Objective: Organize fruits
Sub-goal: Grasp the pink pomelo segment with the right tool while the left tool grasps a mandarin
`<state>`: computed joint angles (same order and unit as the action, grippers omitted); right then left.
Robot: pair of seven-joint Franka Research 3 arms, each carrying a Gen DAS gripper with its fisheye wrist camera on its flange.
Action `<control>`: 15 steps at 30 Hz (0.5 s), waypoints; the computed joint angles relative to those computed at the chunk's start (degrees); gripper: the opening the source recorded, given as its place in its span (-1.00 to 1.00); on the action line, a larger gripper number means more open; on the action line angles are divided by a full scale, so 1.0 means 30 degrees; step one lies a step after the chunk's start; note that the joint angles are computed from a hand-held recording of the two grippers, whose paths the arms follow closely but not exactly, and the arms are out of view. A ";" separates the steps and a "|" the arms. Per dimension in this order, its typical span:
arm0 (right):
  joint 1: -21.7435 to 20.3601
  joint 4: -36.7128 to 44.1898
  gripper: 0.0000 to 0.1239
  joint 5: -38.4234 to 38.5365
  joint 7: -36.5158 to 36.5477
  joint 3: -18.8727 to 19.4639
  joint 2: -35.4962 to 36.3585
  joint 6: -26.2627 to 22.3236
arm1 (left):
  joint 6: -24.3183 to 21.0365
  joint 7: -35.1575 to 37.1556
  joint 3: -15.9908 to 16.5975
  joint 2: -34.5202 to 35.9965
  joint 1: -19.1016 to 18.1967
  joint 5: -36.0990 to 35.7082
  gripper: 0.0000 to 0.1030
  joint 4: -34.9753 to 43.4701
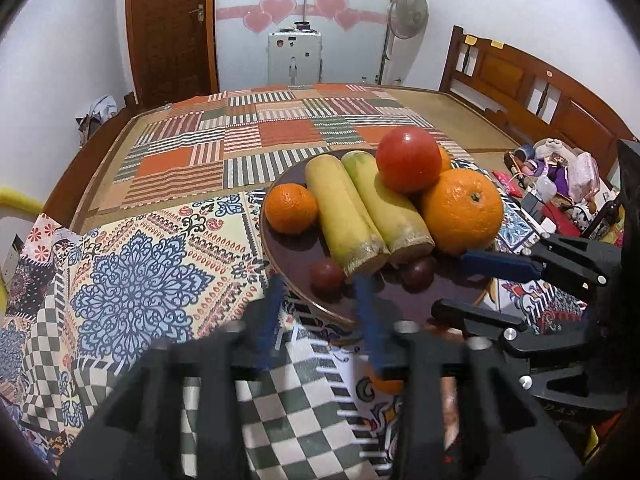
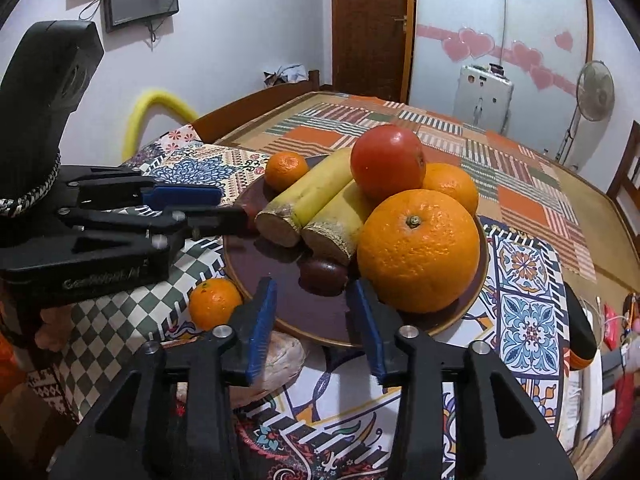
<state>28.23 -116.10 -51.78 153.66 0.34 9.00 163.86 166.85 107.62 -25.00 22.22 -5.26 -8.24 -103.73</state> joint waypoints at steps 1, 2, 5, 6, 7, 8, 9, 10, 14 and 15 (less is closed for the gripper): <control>0.0092 -0.0050 -0.27 -0.0303 0.0267 -0.0043 -0.0075 -0.0041 | 0.0262 0.0184 -0.0171 -0.0177 0.0199 -0.0161 -0.01 -0.0297; 0.0184 -0.0109 -0.24 -0.0734 0.0683 -0.0083 -0.0184 -0.0113 | 0.0454 0.0254 -0.0191 -0.0414 0.0268 -0.0167 -0.01 -0.0613; 0.0288 -0.0333 -0.07 -0.2394 0.2279 -0.0035 -0.0670 -0.0596 | 0.0535 0.0858 -0.0542 -0.1134 0.0719 -0.0558 0.00 -0.1510; 0.0198 -0.0443 -0.04 -0.2777 0.2664 0.0096 -0.0839 -0.0680 | 0.0515 0.1096 -0.0628 -0.1432 0.0857 -0.0760 0.00 -0.1874; 0.0092 -0.0569 -0.02 -0.3122 0.3020 0.0240 -0.1026 -0.0741 | 0.0501 0.1391 -0.0701 -0.1743 0.0979 -0.0996 0.00 -0.2264; -0.0052 -0.0797 -0.01 -0.3364 0.3271 0.0394 -0.1312 -0.0715 | 0.0512 0.1674 -0.0710 -0.1997 0.1034 -0.1218 0.02 -0.2593; -0.0200 -0.0970 0.02 -0.3559 0.3497 0.0573 -0.1524 -0.0741 | 0.0555 0.1948 -0.0654 -0.2335 0.1049 -0.1396 0.04 -0.3052; -0.0345 -0.1074 0.04 -0.3716 0.3684 0.0750 -0.1674 -0.0826 | 0.0554 0.2142 -0.0514 -0.2568 0.0980 -0.1517 0.06 -0.3374; -0.0848 -0.1742 0.05 -0.3708 0.3922 0.1420 -0.2393 -0.1225 | -0.0309 0.2528 0.0356 -0.3219 0.0389 -0.1611 0.11 -0.4145; -0.0969 -0.1886 0.05 -0.3629 0.3872 0.1562 -0.2511 -0.1274 | -0.0509 0.2390 0.0707 -0.3397 0.0106 -0.1382 0.12 -0.4392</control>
